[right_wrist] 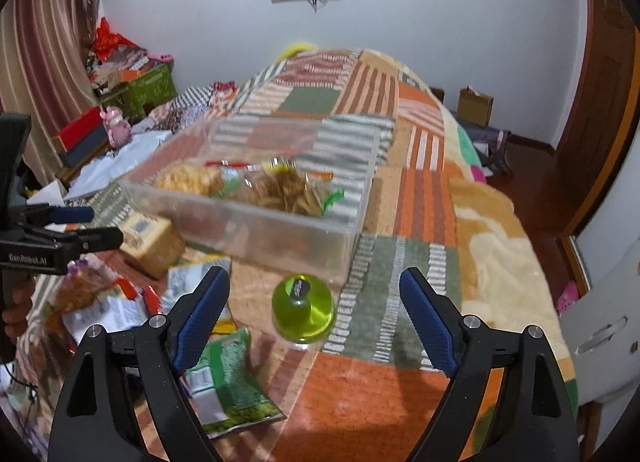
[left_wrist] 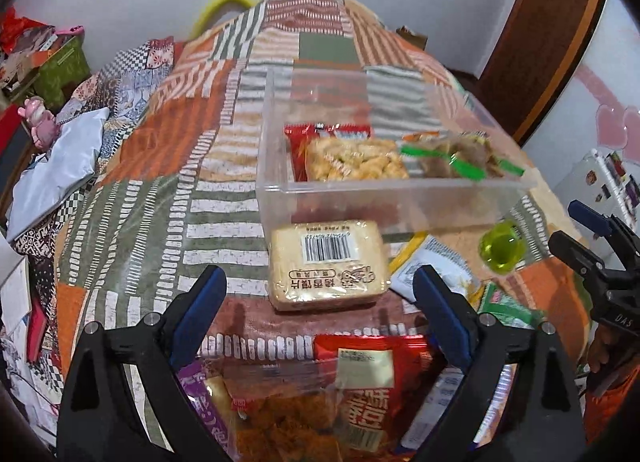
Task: Organize snacks
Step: 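Grasp yellow cake pack with left tool while right tool grasps green jelly cup, then lower cake pack into box with left tool while right tool drops jelly cup in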
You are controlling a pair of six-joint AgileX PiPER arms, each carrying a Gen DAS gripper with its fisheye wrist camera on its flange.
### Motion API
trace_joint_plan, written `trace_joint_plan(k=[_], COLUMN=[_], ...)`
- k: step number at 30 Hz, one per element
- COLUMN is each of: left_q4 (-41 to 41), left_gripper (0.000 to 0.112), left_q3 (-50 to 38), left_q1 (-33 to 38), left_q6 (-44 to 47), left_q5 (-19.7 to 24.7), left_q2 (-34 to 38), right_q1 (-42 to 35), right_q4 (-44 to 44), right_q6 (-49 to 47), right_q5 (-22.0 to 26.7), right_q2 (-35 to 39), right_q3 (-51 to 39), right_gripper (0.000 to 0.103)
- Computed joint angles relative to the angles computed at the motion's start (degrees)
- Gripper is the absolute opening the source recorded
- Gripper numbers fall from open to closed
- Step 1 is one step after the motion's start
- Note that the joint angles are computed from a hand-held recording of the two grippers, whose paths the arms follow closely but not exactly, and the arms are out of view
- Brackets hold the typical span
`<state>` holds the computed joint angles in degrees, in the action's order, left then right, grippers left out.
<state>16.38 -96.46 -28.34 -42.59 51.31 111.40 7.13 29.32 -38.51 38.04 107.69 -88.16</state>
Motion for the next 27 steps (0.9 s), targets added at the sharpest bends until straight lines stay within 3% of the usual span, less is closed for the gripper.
trace_joint_plan(k=[5,14,17,20,27], left_q4=[-2.87,-9.1,-9.12,-7.81,-8.89], left_gripper=[0.095,0.09,0.089,0.081,0.079], left_q3=[-4.5,-9.92,-11.45,-13.5,-9.38], left_q1=[0.88,2.77,2.62,2.58,3.29], left_q6=[4.53,10.87,10.92,9.41,8.38], left_q5=[2.49,5.41,6.25,7.84,4.13], left_q2=[3.97,8.5,9.81,11.49,9.28], right_q1=[0.09,-0.23,-0.22,-0.19,0.29], right_q4=[-0.25,-0.18,-0.22,0.11,-0.66], right_q6=[-0.38,0.71,0.6,0.13,0.12], right_q5=[1.88,8.36,9.83,9.44,8.28], right_q2=[3.36,8.49,9.25,8.89,8.18], right_q3=[-2.03,-7.5,-8.1,-7.33,-6.7], right_gripper=[0.084,0.051,0.045,0.045,0.044])
